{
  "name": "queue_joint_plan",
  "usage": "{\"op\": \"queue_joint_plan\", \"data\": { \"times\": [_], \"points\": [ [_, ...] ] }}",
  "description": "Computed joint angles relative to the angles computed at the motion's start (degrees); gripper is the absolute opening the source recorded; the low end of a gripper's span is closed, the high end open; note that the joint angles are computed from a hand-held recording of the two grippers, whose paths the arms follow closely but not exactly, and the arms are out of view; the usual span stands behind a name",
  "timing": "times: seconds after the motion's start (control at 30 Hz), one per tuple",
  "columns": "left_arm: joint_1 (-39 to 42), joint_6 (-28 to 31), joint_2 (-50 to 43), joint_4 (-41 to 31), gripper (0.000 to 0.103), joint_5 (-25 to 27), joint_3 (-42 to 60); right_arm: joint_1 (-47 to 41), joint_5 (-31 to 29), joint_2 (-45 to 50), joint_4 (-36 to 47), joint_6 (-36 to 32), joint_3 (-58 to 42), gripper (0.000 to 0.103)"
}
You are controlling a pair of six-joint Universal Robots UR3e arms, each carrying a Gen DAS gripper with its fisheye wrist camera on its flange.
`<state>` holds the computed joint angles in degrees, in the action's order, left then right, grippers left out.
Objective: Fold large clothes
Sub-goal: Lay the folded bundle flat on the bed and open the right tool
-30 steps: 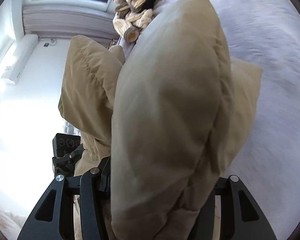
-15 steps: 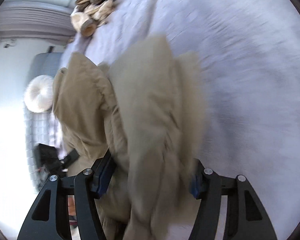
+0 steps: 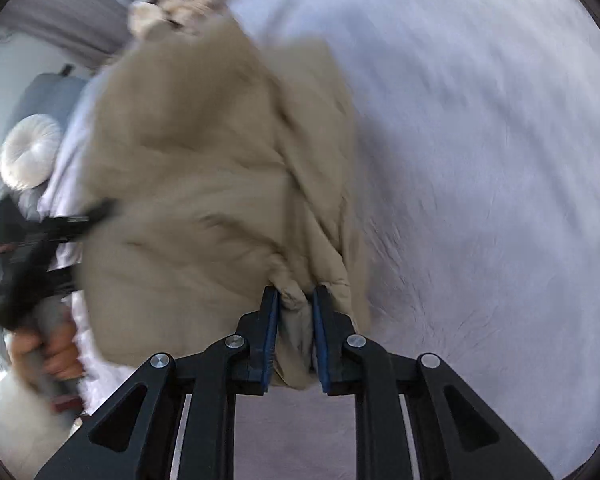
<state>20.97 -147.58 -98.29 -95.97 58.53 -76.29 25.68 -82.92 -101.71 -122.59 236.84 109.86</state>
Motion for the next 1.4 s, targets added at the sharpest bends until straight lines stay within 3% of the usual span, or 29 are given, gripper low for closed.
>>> {"op": "queue_joint_plan", "data": {
  "times": [0.1,0.17,0.23,0.37,0.57,0.67,0.77,0.9,1.1,1.4],
  "points": [
    [-2.7,-0.5,3.5,6.6,0.100,1.6,-6.4,-1.5,1.9,2.6,-4.7,-1.4,4.1,0.017],
    [-1.3,0.3,4.7,7.8,0.100,2.6,-8.6,-2.4,2.3,2.2,-1.9,-1.3,2.5,0.017],
    [-1.2,-0.9,2.8,6.1,0.100,2.5,-6.3,-0.8,-1.0,2.4,5.2,-0.3,-5.2,0.017],
    [-1.6,-0.5,0.5,3.9,0.100,2.6,-3.1,2.1,-8.6,0.8,8.0,-0.2,-15.0,0.017],
    [-3.3,-2.2,-2.6,3.5,0.100,3.4,1.1,-2.0,-15.2,14.8,6.8,-6.9,-30.9,0.017],
    [-4.0,-2.7,-4.8,1.0,0.100,3.7,5.3,-4.3,-14.4,21.7,11.0,-6.2,-35.5,0.017],
    [-2.6,-0.1,-4.0,-1.4,0.100,3.8,6.8,-8.2,-9.6,22.9,6.6,-6.8,-28.8,0.017],
    [-2.8,1.7,-3.0,-3.5,0.100,5.6,11.1,-8.3,-9.9,25.9,4.7,-7.7,-29.1,0.017],
    [-3.5,2.2,-1.7,-6.5,0.100,8.7,15.0,-9.3,-7.7,23.3,5.1,-7.8,-27.2,0.018],
    [-1.7,3.9,1.3,-8.4,0.100,9.5,14.9,-7.0,-6.9,18.1,13.0,-5.7,-31.3,0.021]
  ]
}}
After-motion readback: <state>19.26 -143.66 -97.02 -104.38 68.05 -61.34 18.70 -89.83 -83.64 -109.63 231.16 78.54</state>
